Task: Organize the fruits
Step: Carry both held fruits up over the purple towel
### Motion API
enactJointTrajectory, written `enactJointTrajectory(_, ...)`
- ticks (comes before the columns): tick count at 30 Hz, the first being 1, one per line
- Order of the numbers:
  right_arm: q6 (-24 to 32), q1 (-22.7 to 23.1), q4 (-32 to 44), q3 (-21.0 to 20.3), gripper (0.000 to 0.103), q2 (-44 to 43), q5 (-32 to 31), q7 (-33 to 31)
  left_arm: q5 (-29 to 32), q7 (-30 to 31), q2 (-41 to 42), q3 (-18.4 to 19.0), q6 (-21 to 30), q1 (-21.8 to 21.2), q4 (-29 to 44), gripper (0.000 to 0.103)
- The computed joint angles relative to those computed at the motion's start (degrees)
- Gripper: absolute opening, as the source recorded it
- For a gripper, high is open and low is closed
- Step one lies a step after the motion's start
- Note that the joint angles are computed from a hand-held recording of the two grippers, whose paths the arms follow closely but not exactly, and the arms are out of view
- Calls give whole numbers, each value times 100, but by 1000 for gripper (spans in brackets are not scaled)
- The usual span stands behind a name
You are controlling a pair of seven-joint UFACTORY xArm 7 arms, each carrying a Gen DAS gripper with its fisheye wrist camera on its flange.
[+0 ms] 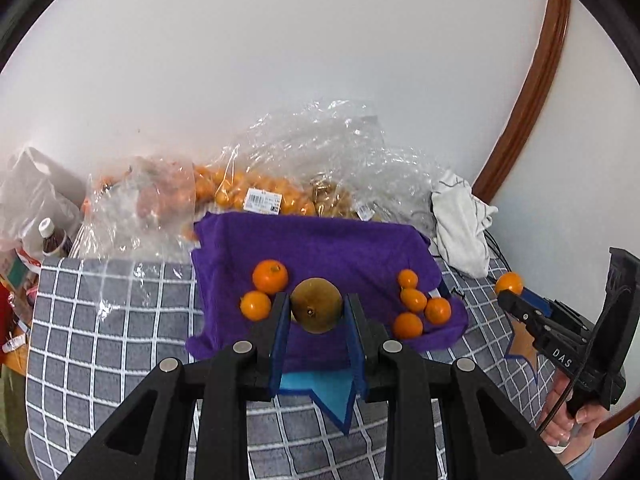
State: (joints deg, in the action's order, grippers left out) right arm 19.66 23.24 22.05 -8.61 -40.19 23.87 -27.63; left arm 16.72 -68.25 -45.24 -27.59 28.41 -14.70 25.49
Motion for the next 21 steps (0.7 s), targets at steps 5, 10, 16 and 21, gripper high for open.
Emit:
enactJointTrajectory(5,-248,235,429,-191,36,638,200,-172,154,119,314,109,-250,280,104,26)
enactJointTrajectory(10,-410,534,934,-417,36,1427,690,-585,336,214,729,191,-588,626,192,26)
enactJointTrajectory(16,-306,773,1695,-557,36,2548,1743,-1431,490,351,1218,363,-1035,996,261,26)
enactJointTrajectory(21,-222,606,2261,-280,36,3425,2088,-1759,642,473,1667,437,-1340,1278,370,26)
